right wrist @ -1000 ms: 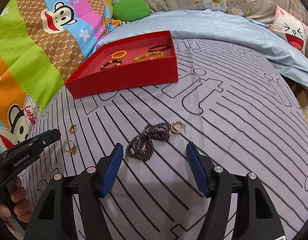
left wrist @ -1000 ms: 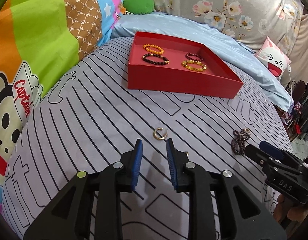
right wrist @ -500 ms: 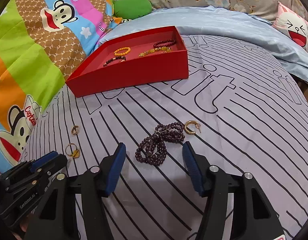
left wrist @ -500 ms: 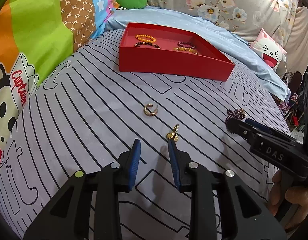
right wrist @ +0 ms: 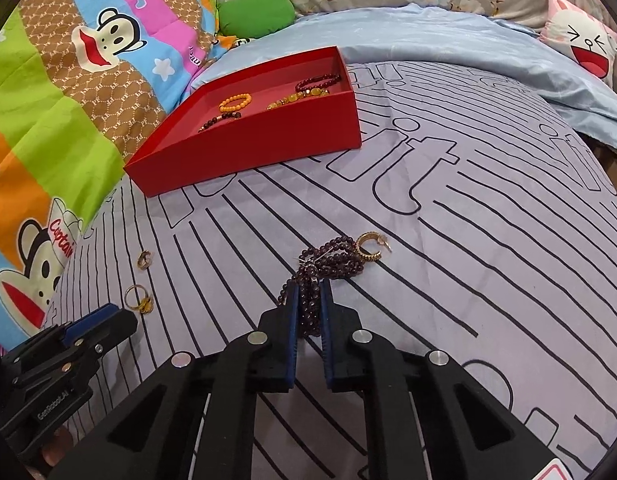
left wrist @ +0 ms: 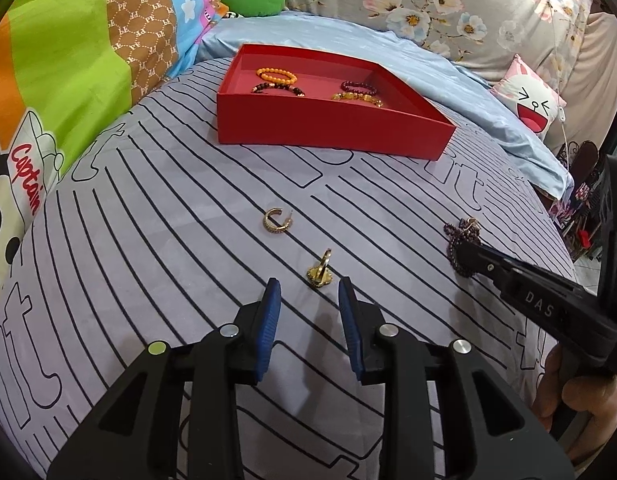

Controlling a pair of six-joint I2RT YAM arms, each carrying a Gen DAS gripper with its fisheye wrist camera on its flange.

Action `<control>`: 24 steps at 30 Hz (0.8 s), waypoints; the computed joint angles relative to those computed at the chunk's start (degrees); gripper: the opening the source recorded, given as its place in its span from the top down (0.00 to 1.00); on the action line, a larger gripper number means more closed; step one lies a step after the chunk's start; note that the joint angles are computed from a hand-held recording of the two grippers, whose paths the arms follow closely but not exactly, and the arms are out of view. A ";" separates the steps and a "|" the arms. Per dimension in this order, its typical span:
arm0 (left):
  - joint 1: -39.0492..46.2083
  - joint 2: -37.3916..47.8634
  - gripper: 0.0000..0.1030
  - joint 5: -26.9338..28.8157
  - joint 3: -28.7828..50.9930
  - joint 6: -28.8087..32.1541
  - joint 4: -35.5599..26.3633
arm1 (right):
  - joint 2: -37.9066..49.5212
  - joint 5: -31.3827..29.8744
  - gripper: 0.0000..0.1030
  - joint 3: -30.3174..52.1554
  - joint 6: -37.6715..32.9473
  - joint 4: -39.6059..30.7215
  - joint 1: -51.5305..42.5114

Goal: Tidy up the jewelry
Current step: 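Grasp a gold drop earring with the left tool while the right tool grasps the dark garnet bracelet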

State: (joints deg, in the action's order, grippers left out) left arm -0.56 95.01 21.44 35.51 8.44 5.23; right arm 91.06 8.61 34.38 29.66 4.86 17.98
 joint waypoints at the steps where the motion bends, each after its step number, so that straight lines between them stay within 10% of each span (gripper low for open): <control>1: -0.20 0.26 0.72 -0.16 0.21 -0.22 0.05 | -0.22 0.04 0.91 -0.29 0.10 0.08 0.15; 24: -1.66 3.24 0.97 0.66 3.38 -1.28 -0.03 | -4.40 -1.20 0.92 -3.16 1.26 -0.39 0.15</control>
State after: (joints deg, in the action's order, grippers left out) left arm -2.23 98.25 22.10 38.88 7.17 5.19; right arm 86.66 7.40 31.22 30.93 4.47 18.13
